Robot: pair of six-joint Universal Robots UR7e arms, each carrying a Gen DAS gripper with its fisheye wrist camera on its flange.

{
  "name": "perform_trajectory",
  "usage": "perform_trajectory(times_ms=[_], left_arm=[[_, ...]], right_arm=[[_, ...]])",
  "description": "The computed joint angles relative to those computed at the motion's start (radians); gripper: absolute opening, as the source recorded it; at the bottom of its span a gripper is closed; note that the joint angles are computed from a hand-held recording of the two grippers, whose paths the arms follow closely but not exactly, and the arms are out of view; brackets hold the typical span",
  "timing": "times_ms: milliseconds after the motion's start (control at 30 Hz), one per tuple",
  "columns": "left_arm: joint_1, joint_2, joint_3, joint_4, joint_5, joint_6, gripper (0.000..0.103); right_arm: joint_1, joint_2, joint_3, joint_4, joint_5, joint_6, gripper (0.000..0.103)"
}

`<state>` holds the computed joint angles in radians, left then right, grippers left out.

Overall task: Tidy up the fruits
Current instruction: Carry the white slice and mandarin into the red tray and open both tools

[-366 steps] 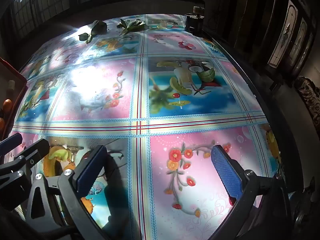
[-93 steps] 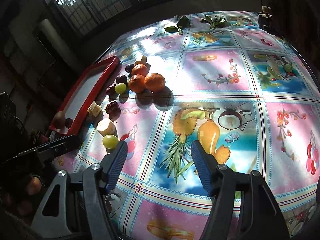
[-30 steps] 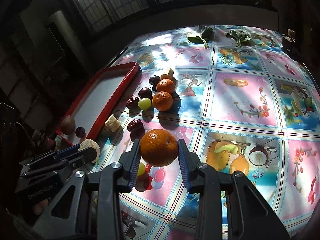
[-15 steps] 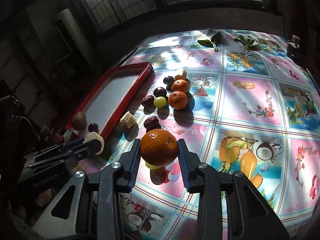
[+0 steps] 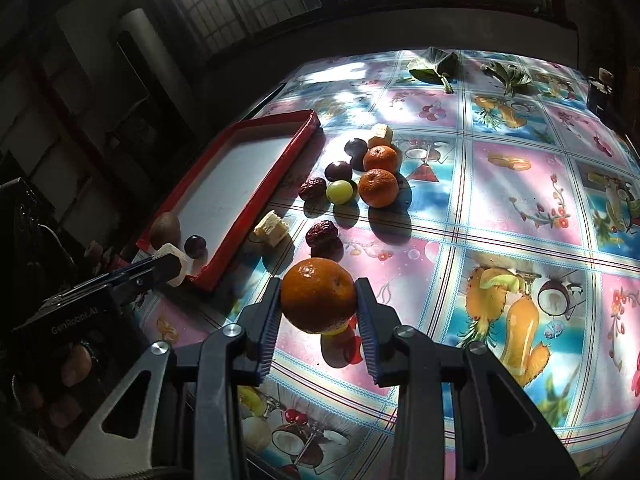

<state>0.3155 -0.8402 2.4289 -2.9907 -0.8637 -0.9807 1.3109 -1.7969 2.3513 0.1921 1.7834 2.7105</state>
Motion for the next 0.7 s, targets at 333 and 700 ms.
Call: perform_trajectory(times_ms=[333,700], left_arm=[[0.047,-0.069,0.013,0.054,0.070,-0.006,0.033],[0.121,-0.076,-0.037,0.053,0.116,0.067,0.033]], right_arm=[[0.048,0.076,-0.028,-0.011,0.022,0.014,0.038],[0.182,0.255,-0.122,-0.024,0.064,0.041,0.038]])
